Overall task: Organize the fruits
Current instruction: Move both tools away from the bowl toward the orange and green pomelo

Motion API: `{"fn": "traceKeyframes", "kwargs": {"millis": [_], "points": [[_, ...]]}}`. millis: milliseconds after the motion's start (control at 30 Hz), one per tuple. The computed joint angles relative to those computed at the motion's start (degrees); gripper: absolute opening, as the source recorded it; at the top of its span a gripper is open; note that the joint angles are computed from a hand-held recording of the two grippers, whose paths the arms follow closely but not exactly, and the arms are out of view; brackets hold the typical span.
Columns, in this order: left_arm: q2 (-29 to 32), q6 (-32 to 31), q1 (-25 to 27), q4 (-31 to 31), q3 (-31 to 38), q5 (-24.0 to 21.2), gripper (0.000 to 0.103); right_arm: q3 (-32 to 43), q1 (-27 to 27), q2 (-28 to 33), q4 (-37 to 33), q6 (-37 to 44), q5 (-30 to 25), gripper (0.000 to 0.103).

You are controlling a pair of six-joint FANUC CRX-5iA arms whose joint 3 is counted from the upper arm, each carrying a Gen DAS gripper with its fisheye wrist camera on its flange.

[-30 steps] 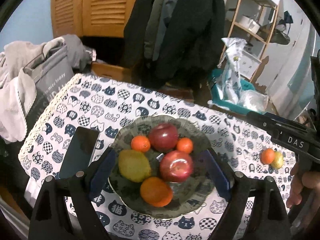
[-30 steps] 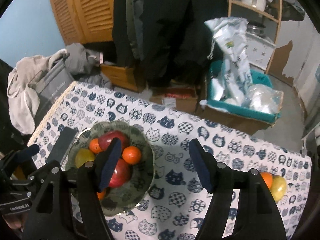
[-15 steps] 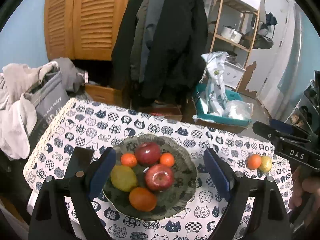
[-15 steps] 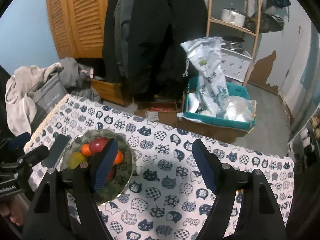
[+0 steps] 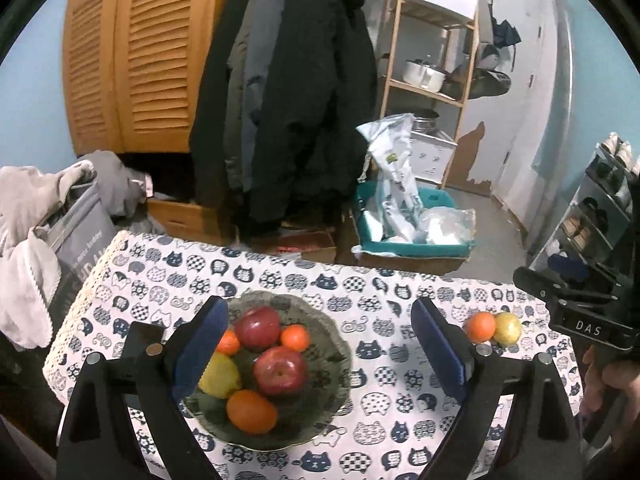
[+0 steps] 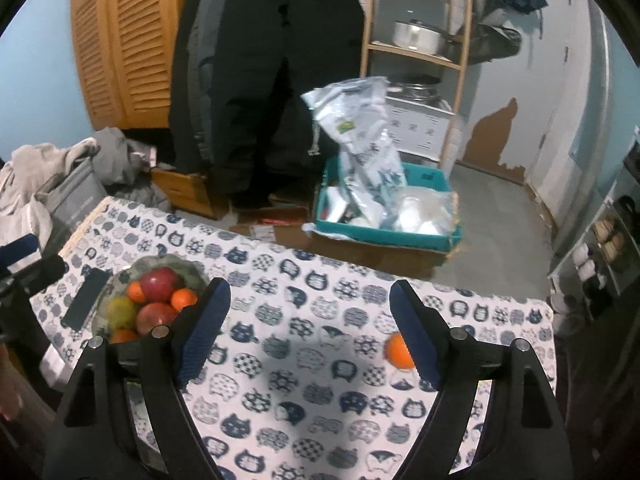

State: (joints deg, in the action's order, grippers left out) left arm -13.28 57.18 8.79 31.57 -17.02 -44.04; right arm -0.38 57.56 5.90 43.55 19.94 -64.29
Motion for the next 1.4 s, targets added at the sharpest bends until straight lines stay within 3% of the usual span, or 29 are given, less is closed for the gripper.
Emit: {"fn": "traceKeyframes", "kwargs": {"millis": [567, 833, 1133, 1400], "points": [[0.03, 2.07, -8.19, -2.43, 2.44, 0.9, 0.1, -12.33, 0.9, -12.61, 3.17, -9.88, -7.45, 0.082], [1.09, 3.44, -11.82, -4.38, 3.95, 0.44, 0.1, -15.41, 1.02, -15.72, 3.55, -12.36, -10.28, 0.082], [4.14, 5.91, -15.93, -9.26, 6.39, 0.11, 0.1, -18.56, -0.85, -17.8, 1.3, -13.68, -9.04, 0.082], [9.14, 8.43, -19.01, -13.2, 9.37, -1.93, 0.1, -18.61, -4.6, -16.29, -4.97, -9.06, -6.17, 0.082]]}}
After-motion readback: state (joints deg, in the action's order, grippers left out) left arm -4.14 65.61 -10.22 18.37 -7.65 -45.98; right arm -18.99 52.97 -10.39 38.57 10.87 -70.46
